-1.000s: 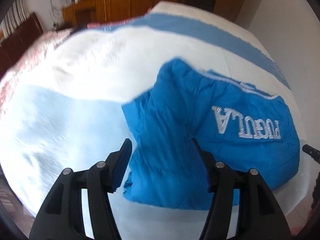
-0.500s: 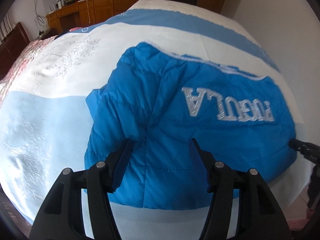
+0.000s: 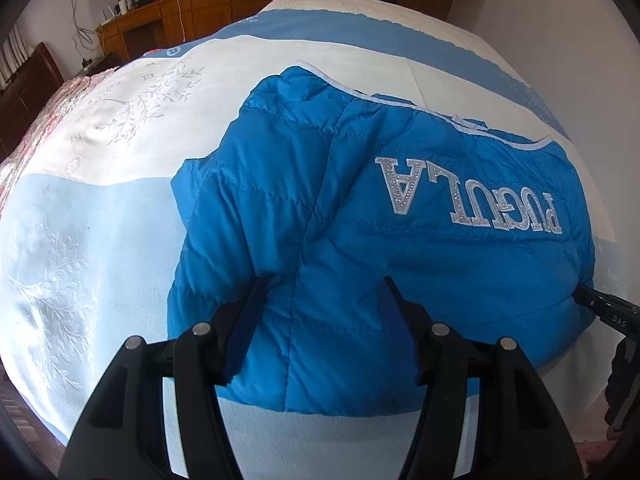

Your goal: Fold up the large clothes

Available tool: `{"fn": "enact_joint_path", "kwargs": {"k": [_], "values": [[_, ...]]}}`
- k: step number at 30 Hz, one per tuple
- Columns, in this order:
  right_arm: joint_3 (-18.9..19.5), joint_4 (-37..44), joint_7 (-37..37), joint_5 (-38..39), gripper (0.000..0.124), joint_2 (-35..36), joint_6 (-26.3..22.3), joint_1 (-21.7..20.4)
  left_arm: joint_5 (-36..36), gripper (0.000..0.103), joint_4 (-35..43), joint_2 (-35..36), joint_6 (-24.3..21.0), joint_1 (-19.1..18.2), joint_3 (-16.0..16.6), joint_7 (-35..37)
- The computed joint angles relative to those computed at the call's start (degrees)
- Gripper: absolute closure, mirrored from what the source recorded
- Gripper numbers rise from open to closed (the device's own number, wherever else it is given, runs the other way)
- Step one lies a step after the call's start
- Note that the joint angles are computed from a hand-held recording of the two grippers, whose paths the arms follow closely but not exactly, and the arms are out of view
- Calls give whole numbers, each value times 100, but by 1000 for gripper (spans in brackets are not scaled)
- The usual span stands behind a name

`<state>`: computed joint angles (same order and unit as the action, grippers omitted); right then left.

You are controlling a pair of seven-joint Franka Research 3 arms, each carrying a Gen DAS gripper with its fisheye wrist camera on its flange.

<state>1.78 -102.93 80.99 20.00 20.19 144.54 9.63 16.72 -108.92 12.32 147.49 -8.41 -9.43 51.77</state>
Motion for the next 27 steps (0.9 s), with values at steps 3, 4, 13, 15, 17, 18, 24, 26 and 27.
{"fn": "enact_joint_path", "kwargs": {"k": [3,4,13,15,17,18,24,26,27], "values": [[-18,40,55,-57,103,15,-47,23,8,44,-75,-125,-58,-10,1,-46],[-15,53,64,-52,103,23,-65,21,42,43,-85,-163,-95,-20,8,-86],[-6,226,18,0,103,86,-292,-34,374,33,-326,-663,-691,-12,45,-560],[-10,268,5,-12,103,102,-350,-39,356,31,-428,-777,-731,22,37,-612],[-8,298,4,-1,103,117,-394,-45,343,27,-552,-894,-723,50,29,-685],[-7,332,1,5,103,131,-438,-52,285,26,-625,-952,-704,68,24,-695],[-21,449,-11,-35,103,182,-588,-52,-746,24,-1014,-1084,-367,184,7,-309],[-26,476,-8,-60,103,195,-614,-46,-1143,24,-1110,-1079,-207,206,2,-160],[-30,492,-2,-76,103,202,-630,-42,-1384,24,-1169,-1083,-94,219,-2,-49]]}}
